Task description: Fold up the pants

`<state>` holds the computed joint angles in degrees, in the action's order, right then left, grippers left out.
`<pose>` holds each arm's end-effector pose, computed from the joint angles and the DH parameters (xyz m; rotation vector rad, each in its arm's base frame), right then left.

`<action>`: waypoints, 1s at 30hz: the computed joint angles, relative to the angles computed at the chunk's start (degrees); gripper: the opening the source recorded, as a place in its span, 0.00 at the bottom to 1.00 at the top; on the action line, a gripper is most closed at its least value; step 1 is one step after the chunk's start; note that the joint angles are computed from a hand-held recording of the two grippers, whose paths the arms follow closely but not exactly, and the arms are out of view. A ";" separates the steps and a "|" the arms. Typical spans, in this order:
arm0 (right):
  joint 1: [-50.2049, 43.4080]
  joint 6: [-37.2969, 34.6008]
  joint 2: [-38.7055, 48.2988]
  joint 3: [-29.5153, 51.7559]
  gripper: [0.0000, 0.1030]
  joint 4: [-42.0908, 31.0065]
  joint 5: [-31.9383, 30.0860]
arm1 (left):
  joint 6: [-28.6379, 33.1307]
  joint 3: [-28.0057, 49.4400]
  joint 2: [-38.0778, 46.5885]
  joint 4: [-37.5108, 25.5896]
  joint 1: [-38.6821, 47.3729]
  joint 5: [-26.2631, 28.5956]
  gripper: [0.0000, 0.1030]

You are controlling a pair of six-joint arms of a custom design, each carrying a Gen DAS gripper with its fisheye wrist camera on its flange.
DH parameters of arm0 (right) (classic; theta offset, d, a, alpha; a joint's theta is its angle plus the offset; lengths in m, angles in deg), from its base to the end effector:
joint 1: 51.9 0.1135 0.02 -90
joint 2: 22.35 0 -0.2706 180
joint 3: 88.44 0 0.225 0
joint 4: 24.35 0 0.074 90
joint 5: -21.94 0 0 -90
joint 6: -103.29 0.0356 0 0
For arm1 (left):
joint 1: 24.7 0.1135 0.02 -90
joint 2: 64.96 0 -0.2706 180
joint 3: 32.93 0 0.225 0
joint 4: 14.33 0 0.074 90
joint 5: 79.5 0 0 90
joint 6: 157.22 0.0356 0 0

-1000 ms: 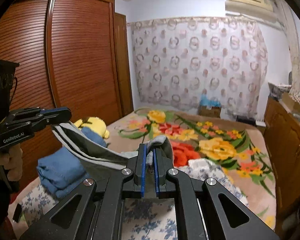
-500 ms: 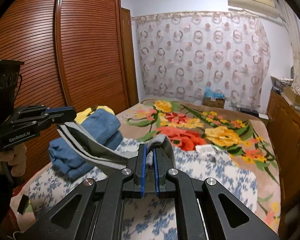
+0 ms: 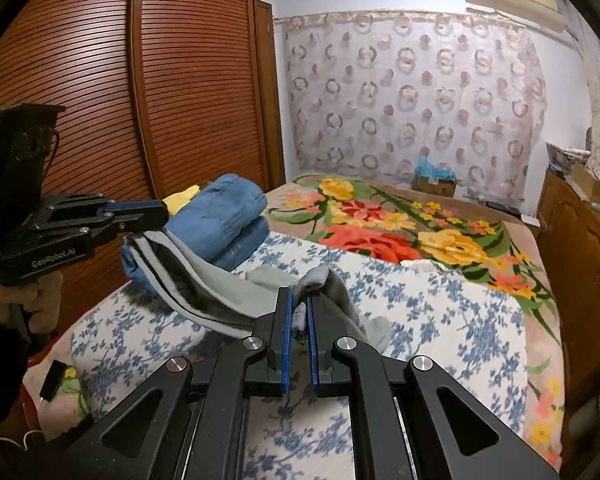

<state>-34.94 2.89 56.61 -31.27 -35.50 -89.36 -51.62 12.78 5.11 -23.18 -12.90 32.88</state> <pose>0.2517 0.0903 0.2373 -0.7140 2.0143 0.4653 0.2203 0.0322 0.2165 0.2931 2.0842 -0.1343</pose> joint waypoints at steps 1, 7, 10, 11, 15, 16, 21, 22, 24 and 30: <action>-0.09 -0.04 -0.39 -0.37 0.07 -0.23 -0.30 | 0.37 -1.02 -0.63 0.06 0.41 0.46 0.05; 0.00 0.93 -2.21 -5.13 0.07 0.11 -2.02 | 1.48 -7.80 -2.73 1.80 4.15 4.92 0.05; 0.43 1.19 -1.81 -7.82 0.07 1.33 -1.39 | 2.20 -11.51 -3.15 2.93 4.48 5.40 0.05; 0.51 1.34 -1.85 -8.46 0.07 1.45 -1.15 | 2.31 -12.10 -3.27 3.04 4.38 5.26 0.05; -0.42 2.60 -2.91 -9.88 0.07 0.61 -2.48 | 2.89 -15.84 -4.03 3.71 4.95 5.89 0.05; -0.41 3.02 -3.44 -10.37 0.07 0.48 -2.47 | 3.01 -16.91 -4.37 4.13 5.01 5.83 0.05; -0.80 3.60 -7.04 -12.19 0.07 -1.40 -3.08 | 4.14 -19.30 -6.49 2.85 6.74 7.65 0.05; -0.87 3.56 -7.62 -12.39 0.07 -1.75 -3.18 | 4.23 -19.57 -7.41 2.12 7.11 8.16 0.05; -0.85 3.43 -8.91 -13.56 0.07 -1.66 -3.19 | 4.42 -20.00 -8.97 0.97 7.59 8.85 0.05; -2.50 2.77 -12.81 -15.43 0.07 -3.29 -5.08 | 5.66 -19.81 -17.41 -7.43 8.78 10.81 0.05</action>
